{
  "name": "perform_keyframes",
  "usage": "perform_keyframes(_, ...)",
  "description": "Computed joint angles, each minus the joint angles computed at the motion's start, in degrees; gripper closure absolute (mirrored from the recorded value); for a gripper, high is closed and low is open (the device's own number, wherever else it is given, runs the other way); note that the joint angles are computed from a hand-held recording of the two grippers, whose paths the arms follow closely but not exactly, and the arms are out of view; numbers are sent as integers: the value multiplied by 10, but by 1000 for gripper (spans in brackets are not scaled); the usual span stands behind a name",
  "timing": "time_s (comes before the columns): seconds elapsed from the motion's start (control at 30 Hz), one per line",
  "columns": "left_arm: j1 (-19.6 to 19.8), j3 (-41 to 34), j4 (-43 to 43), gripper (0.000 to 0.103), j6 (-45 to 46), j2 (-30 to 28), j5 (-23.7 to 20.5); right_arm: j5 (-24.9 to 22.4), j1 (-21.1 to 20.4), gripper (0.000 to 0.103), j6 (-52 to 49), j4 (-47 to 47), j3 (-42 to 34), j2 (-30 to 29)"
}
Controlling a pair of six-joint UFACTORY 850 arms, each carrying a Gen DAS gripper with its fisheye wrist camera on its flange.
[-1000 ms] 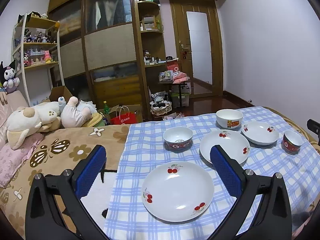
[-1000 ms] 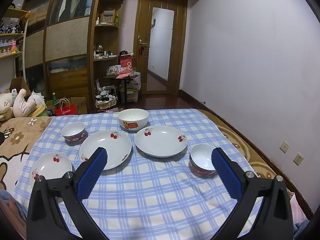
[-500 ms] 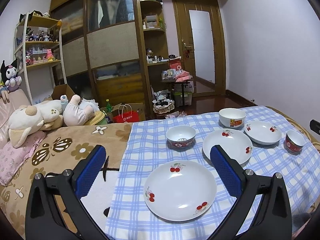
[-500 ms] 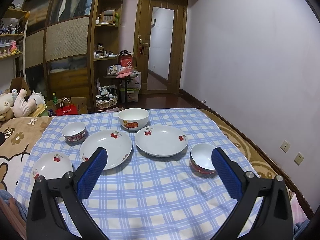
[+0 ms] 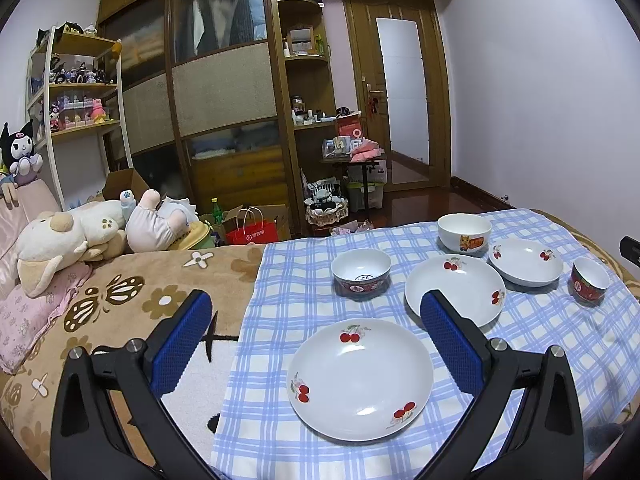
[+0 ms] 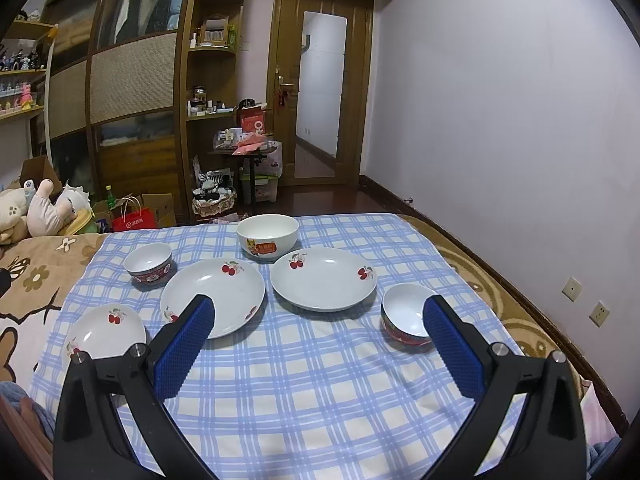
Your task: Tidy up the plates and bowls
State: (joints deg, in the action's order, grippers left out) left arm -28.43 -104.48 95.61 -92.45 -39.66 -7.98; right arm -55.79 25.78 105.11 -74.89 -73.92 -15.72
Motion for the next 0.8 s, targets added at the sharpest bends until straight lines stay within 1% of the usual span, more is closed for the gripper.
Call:
perform_keyframes(0.2,0,1,6,1,-5,0,1,0,0,0,-1,2,-1,0)
perform_keyframes(0.33,0,0,-13,1,14,0,1,3,-1,0,1,1,1,1)
perform_keyframes(0.53,-1,-3,-50,1,54,-2,3,-6,4,0,11,-7,-2,-3)
perform_keyframes(0.6,0,-8,-109,1,111,-5,6,-7,5,0,11,-6,-1,-3)
perform_keyframes(0.63,0,-13,-156,1,158,-7,7,-10,7,0,10,-5,-4,-5)
perform_keyframes(0.7,1,-19,-211,1,212,-11,7,-5,4,0,13,-8,1,-1)
perform_keyframes(0.73,1,-21,-230,1,231,-11,6,-5,4,0,12,-8,1,-1)
perform_keyframes(0.8,0,-23,-230,1,230,-12,6,-5,5,0,13,-7,4,1)
